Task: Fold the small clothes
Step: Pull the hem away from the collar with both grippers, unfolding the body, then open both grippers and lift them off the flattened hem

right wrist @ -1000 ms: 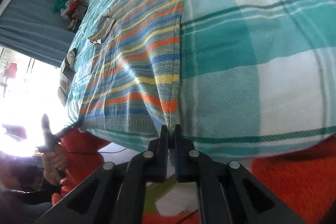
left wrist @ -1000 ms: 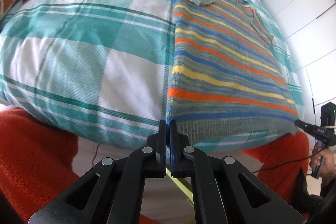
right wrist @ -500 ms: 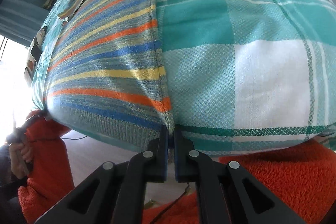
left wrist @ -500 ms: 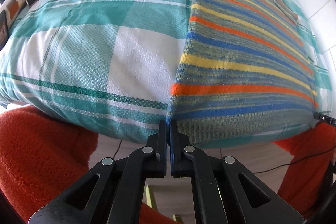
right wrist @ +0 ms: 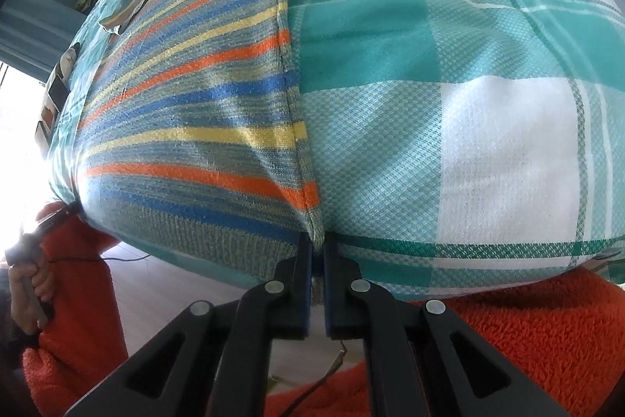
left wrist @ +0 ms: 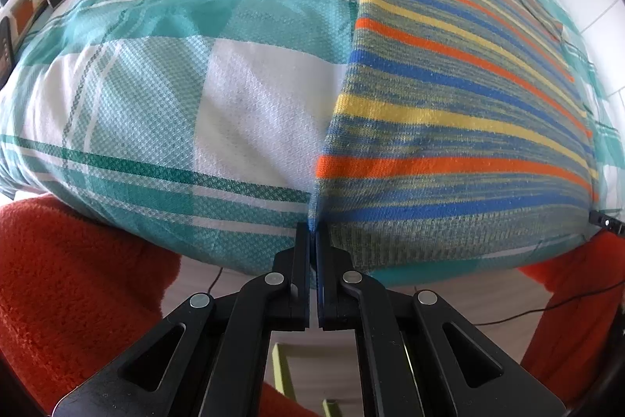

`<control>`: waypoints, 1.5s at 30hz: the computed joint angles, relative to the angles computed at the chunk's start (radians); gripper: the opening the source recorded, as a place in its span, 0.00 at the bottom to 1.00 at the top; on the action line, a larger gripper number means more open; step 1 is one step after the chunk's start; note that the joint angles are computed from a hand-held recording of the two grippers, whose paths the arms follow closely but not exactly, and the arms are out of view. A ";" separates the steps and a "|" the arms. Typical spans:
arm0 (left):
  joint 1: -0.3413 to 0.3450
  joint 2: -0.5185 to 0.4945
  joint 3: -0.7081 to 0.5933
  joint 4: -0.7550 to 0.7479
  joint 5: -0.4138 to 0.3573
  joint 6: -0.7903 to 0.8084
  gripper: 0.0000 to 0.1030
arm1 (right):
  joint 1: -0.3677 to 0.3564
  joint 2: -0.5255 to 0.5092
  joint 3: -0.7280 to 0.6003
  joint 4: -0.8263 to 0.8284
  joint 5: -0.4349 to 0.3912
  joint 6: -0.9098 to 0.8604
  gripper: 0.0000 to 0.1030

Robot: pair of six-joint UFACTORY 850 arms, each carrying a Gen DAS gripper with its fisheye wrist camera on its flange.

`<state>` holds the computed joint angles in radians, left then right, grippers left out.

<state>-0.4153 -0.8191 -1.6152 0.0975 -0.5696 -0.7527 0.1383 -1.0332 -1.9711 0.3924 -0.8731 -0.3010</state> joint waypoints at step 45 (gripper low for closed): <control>-0.097 0.030 -0.089 0.476 -0.033 -0.269 0.72 | 0.056 0.164 0.110 -0.038 0.226 -0.049 0.20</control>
